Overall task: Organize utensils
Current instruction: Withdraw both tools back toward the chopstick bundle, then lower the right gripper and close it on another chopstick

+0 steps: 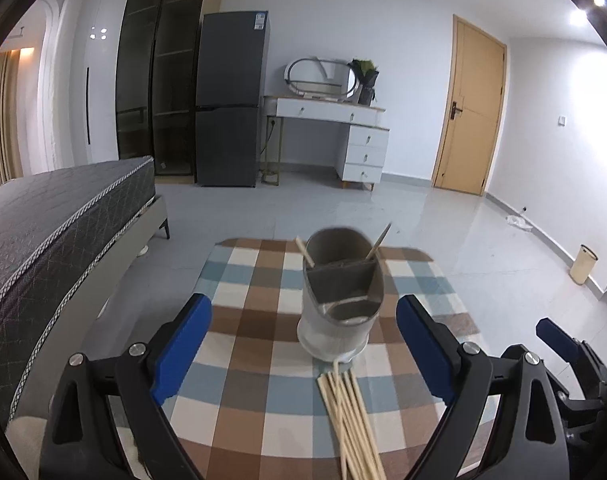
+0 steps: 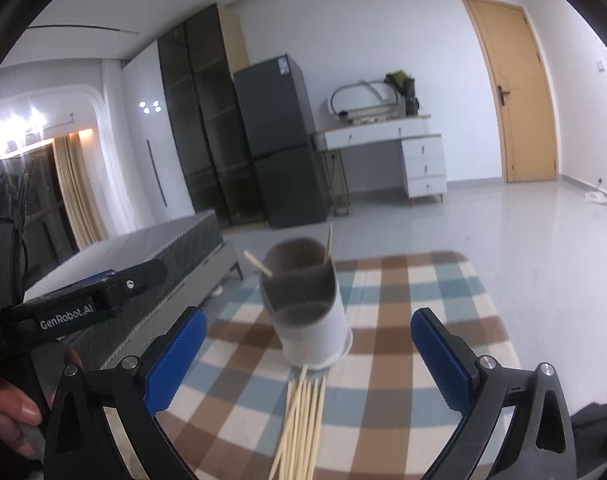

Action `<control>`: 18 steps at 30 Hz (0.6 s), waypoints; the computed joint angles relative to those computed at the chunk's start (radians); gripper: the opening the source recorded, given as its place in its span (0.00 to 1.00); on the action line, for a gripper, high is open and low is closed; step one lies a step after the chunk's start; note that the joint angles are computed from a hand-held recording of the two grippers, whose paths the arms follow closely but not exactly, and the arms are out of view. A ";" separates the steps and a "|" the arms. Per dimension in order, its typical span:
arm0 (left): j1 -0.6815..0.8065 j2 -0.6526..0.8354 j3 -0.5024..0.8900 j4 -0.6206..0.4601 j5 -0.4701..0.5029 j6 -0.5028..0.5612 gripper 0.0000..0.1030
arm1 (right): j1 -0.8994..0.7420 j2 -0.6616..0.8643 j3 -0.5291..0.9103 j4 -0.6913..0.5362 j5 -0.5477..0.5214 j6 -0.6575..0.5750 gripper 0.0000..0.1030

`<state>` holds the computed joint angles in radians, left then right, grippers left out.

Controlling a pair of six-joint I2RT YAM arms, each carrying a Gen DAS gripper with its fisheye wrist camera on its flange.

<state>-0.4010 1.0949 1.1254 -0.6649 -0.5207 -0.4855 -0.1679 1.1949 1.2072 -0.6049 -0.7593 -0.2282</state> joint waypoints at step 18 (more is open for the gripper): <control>0.263 0.179 -0.083 0.006 0.224 -0.085 0.88 | 0.193 0.295 0.084 -0.176 0.272 -0.083 0.81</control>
<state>-0.1381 1.2735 1.0425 -0.6586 -0.2969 -0.5706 0.0250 1.4902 1.2908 -0.7810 -0.4877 -0.3116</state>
